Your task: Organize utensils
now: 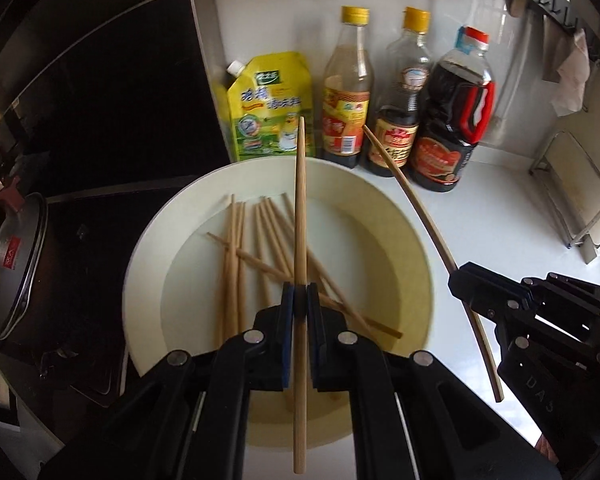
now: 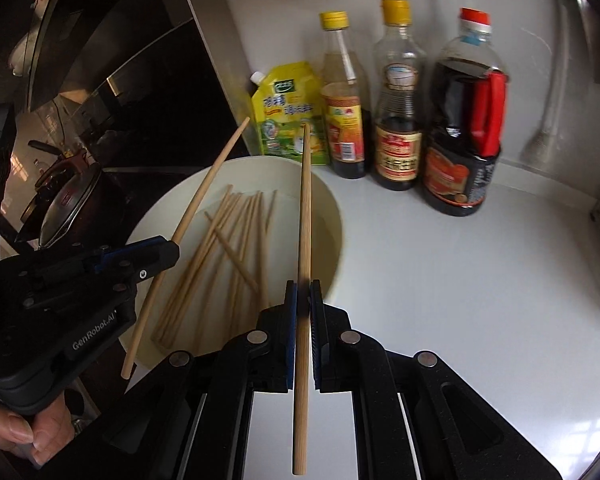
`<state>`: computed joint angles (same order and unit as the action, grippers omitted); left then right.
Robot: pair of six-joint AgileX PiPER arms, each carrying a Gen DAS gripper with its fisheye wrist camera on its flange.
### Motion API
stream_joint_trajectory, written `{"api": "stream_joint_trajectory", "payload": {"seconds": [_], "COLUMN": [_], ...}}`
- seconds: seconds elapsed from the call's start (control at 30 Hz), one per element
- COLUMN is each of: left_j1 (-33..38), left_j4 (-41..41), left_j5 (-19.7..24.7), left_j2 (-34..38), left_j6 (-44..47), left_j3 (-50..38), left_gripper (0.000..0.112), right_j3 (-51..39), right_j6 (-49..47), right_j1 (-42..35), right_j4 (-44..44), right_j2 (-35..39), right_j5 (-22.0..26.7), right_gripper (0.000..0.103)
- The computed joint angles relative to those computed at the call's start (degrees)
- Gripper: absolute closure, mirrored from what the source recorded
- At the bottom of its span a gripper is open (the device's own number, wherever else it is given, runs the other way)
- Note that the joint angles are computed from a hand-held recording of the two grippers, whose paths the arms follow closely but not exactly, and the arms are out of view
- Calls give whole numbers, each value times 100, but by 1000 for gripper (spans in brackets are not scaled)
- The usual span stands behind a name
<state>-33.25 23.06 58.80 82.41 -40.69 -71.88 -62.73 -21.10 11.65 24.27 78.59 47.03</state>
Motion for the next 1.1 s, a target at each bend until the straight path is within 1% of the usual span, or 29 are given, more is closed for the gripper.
{"api": "stream_joint_trajectory", "payload": {"seconds": [0.13,0.3,0.4,0.47,0.5,0.53,0.6,0.67,0.7,0.73,0.77,0.8,0.83,0.93,1.03,1.1], "left_j1": [627,1114,1318,1408,1434,1474,1510,1523,1525,1522,1520,1512,1507,1446,1427,1422], "left_j4": [-267,-559,-752,-832,-850,-902,-878,-862,-843,-800,-742,-692,-656,-527,-519,-527], "left_j5": [-245,-541,-640,-685,-702,-727,-781,-745,-704,-651,-593,-563,-581,-549,-499,-475], "left_j2": [1,156,222,235,240,227,221,212,198,175,163,129,53,-106,-223,-306], "left_j6": [447,811,1015,1083,1087,1129,1103,1069,1029,961,882,804,746,676,673,670], "left_j3": [234,360,404,420,419,426,436,416,404,396,369,363,395,447,471,495], "left_gripper": [105,105,104,104,100,93,86,81,76,68,63,50,43,42,42,42], "right_j3": [-365,-803,-961,-960,-888,-855,-822,-814,-816,-790,-758,-716,-690,-587,-478,-400], "right_j6": [541,971,1115,1092,1095,1139,1151,1171,1223,1246,1264,1287,1306,1405,1493,1532], "right_j1": [556,839,920,856,838,837,804,769,778,778,777,781,783,794,782,767], "right_j4": [-223,-447,-564,-466,-445,-497,-502,-491,-534,-564,-592,-621,-645,-741,-795,-802], "right_j2": [638,1217,1361,1364,1296,1260,1221,1206,1179,1137,1084,1025,977,814,653,531], "right_j5": [-116,-10,-2,-25,-75,-128,-162,-171,-165,-166,-164,-168,-158,-141,-103,-61], "right_gripper": [97,97,97,92,89,89,89,89,89,89,89,89,89,88,84,83]}}
